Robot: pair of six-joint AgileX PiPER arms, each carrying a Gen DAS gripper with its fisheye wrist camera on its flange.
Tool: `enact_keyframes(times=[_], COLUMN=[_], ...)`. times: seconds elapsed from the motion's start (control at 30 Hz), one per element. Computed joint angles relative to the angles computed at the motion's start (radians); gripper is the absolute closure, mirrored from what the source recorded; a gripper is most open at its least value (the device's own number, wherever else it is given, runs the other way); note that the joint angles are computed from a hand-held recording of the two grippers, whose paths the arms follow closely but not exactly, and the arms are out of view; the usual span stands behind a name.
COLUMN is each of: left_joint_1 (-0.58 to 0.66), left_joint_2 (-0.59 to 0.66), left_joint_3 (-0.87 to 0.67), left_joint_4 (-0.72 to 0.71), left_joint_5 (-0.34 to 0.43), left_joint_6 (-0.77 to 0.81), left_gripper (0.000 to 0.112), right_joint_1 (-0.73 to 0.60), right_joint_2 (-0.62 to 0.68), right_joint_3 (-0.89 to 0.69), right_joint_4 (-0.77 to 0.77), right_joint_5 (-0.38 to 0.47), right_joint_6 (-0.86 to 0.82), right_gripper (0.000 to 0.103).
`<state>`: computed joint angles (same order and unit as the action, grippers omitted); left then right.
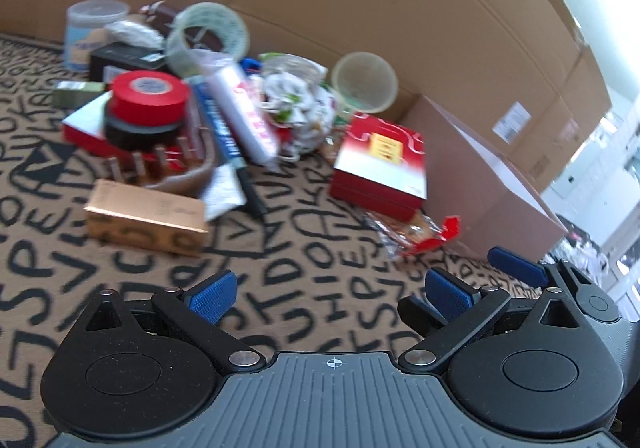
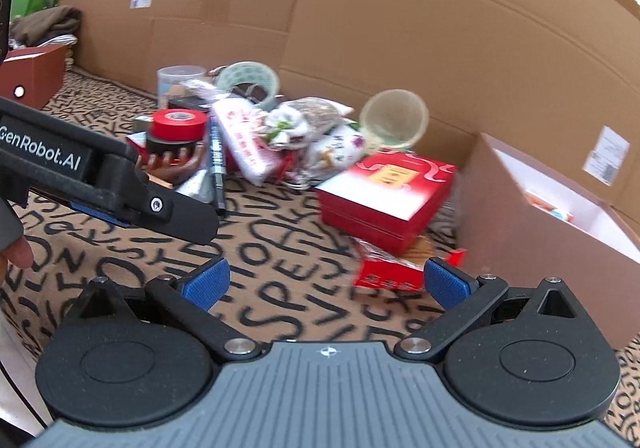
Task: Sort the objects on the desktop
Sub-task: 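Move both tools back from the box toward the cluttered items, then lower both tools onto the copper-coloured rectangular box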
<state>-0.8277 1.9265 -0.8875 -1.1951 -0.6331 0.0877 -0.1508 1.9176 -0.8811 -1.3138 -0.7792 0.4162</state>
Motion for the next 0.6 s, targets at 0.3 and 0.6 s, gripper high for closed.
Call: enact_keyframes(times=[0.3, 0.6], left_joint_1=[0.010, 0.020], left_joint_2=[-0.036, -0.059], left_joint_3=[0.102, 0.159], left_joint_4=[0.084, 0.105], left_joint_5=[-0.029, -0.055], left_joint_6=[-0.131, -0.187], left_gripper=[0.009, 0.009], right_joint_1=[0.091, 0.150], right_joint_2=[-0.011, -0.015], right_joint_3=[0.004, 0.000], right_joint_4=[-0.088, -0.144], right_joint_5=[-0.006, 0.033], right_joint_6=[0.101, 0.189], right_gripper=[0.001, 0.001])
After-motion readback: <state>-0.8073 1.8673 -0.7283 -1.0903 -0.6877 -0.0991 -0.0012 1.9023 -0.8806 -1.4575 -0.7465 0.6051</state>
